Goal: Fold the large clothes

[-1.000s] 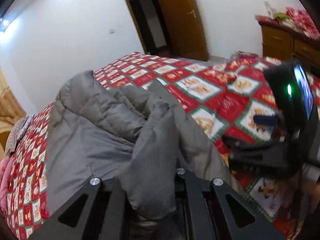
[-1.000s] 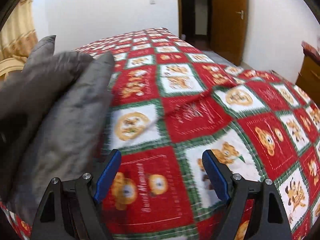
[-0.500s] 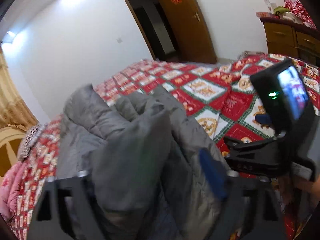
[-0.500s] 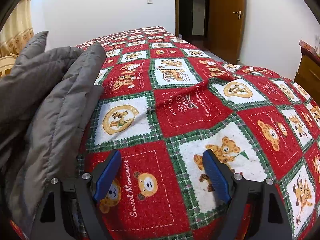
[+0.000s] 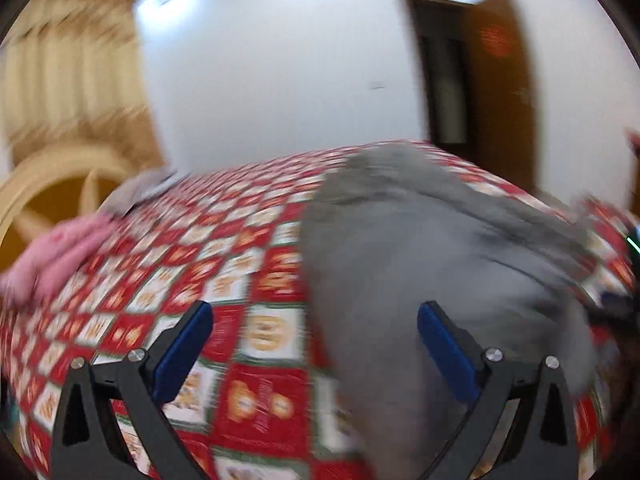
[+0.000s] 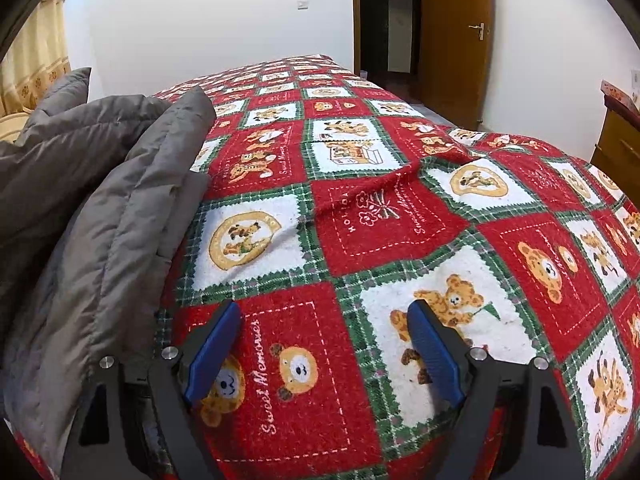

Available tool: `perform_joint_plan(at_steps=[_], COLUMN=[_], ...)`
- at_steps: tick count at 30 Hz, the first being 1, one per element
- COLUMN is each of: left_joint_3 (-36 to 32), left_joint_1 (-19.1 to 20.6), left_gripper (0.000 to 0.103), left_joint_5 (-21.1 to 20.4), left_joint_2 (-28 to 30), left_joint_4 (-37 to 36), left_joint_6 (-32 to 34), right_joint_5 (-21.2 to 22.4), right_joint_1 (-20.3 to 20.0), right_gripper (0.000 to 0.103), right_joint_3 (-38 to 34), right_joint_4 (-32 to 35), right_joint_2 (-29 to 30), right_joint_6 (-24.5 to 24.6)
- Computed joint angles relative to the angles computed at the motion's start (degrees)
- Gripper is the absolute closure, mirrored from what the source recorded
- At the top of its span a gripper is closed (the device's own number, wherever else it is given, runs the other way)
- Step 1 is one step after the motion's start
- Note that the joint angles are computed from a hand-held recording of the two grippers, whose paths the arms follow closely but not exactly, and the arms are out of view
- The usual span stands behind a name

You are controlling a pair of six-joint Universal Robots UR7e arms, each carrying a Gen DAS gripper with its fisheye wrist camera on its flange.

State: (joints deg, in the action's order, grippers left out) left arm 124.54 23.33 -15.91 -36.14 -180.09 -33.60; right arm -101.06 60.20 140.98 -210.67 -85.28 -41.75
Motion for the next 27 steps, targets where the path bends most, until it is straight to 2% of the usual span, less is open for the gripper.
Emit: perform_joint_plan(at_steps=[2, 3, 4, 5, 6, 8, 9, 10, 13, 15, 18, 20, 23, 25, 27], left_joint_3=[-3.4, -5.0, -7.2, -10.3, -13.7, -19.1, -21.8, -24.6, -29.3, -30.6, -32.9, -33.6, -33.5, -33.8, -34.5], left_joint_1=[4.3, 6.2, 8.3, 10.7, 12.5, 14.4, 15.1, 15.5, 15.4, 14.2, 11.8, 11.1, 11.2, 11.6, 11.4], left_gripper=[0.0, 0.0, 0.0, 0.0, 0.0, 0.0, 0.0, 0.0, 0.0, 0.0, 0.0, 0.0, 0.0, 0.0, 0.0], left_joint_5=[1.2, 0.1, -3.1, -5.6, -5.7, -7.8, -7.1, -5.7, -5.9, -4.7, 0.3, 0.5, -0.5, -1.8, -2.0], left_joint_2=[0.5, 0.8, 0.9, 1.5, 2.5, 5.2, 6.5, 8.2, 10.9, 13.4, 18.4, 20.0, 19.4, 18.9, 19.4], left_joint_4=[-3.2, -5.9, -7.8, -7.3, -4.4, -3.5, -1.0, 0.0, 4.2, 0.8, -6.8, -9.9, -6.4, -4.2, -3.2], left_joint_6=[2.2, 4.5, 6.8, 8.7, 8.8, 13.2, 13.8, 15.2, 18.2, 23.6, 35.1, 39.1, 36.0, 34.7, 34.9], right_joint_5=[0.6, 0.7, 0.7, 0.5, 0.3, -0.4, -0.7, -1.2, -2.2, -2.2, -1.7, -0.6, 1.8, 3.4, 4.3], right_joint_1=[-0.2, -0.2, -0.1, 0.0, 0.3, 1.0, 1.3, 1.8, 2.4, 2.3, 2.0, 1.8, 2.5, 4.2, 6.6], right_gripper=[0.017, 0.017, 0.017, 0.017, 0.017, 0.017, 0.017, 0.017, 0.017, 0.017, 0.017, 0.017, 0.018, 0.025, 0.025], right_joint_3=[0.0, -0.2, -0.3, -0.4, -0.4, -0.8, -0.9, -1.0, -1.3, -1.5, -1.7, -1.9, -2.4, -3.2, -4.3], right_joint_4=[1.2, 1.9, 2.7, 3.1, 3.0, 3.2, 3.2, 3.2, 3.4, 3.7, 5.0, 6.7, 10.1, 13.9, 17.1], right_joint_2=[-0.7, -1.0, -1.3, -1.4, -1.4, -1.4, -1.3, -1.2, -1.2, -1.7, -3.2, -5.2, -9.2, -12.0, -13.1], right_joint_6=[0.6, 0.9, 1.0, 0.9, 0.8, 0.8, 0.7, 0.4, -0.1, 0.1, 0.7, 2.2, 4.8, 6.9, 8.6])
